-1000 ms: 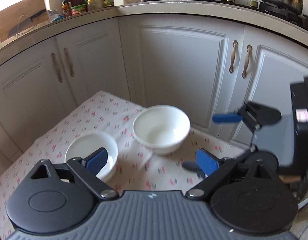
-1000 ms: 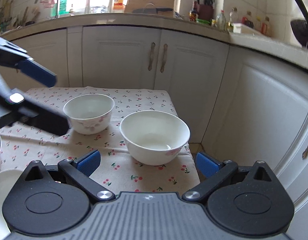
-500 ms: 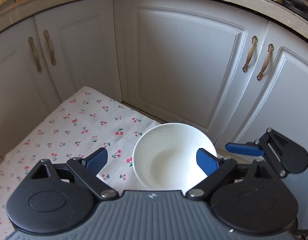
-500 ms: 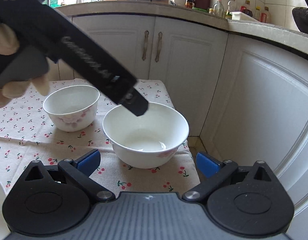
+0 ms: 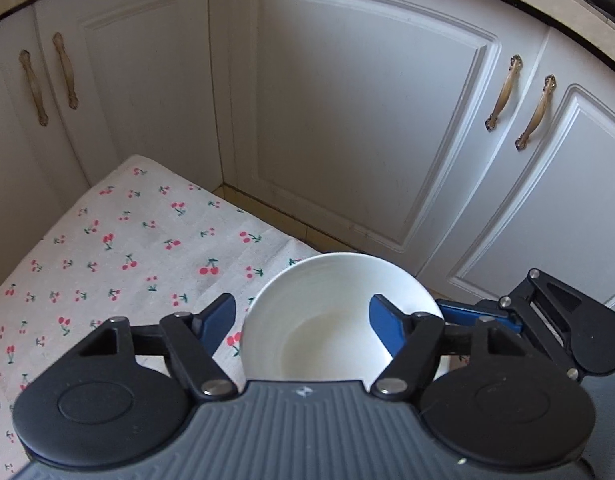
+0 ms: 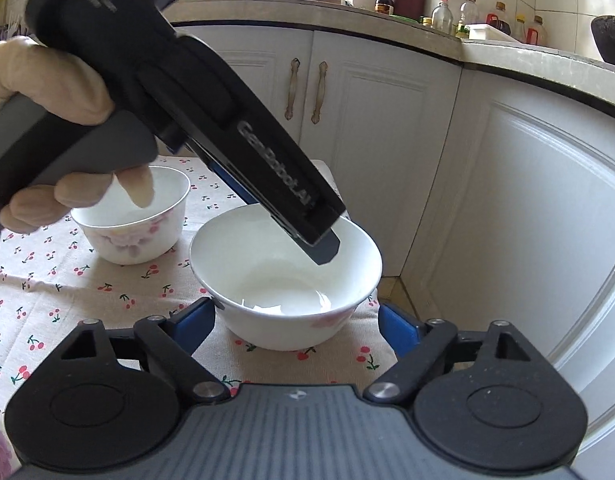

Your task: Organize plates and bowls

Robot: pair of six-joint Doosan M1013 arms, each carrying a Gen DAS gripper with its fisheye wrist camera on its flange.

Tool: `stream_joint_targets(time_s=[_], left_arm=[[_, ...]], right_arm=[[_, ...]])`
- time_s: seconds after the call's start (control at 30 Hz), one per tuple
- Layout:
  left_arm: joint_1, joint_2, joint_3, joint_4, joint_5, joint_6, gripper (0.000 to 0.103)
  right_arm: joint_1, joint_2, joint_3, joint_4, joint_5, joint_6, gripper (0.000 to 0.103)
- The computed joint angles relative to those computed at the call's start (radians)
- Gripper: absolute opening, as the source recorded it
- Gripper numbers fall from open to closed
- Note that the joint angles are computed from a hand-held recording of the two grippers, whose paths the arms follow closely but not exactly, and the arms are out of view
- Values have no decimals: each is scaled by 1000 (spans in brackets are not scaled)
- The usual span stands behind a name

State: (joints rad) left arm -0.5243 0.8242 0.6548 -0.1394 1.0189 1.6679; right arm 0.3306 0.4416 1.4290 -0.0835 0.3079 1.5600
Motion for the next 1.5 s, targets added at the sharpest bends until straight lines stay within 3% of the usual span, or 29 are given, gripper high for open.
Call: stream_joint_targets(time_s=[0.3,0.83,1.13,1.5], left_arm=[[-1,21,-30,-2,41,23,67],[-2,25,-43,-5,63,19,66],[-17,-48,57,3,15,-4,66],[-45,-187,240,59,-65,-83,67]], right_arm=[[-7,-1,6,95,-21,-93,90],[-2,-5,4,100,-14,-111,88],[-7,-47,27,234,10,-247,88],[-1,-128,72,388,72,-410,88]])
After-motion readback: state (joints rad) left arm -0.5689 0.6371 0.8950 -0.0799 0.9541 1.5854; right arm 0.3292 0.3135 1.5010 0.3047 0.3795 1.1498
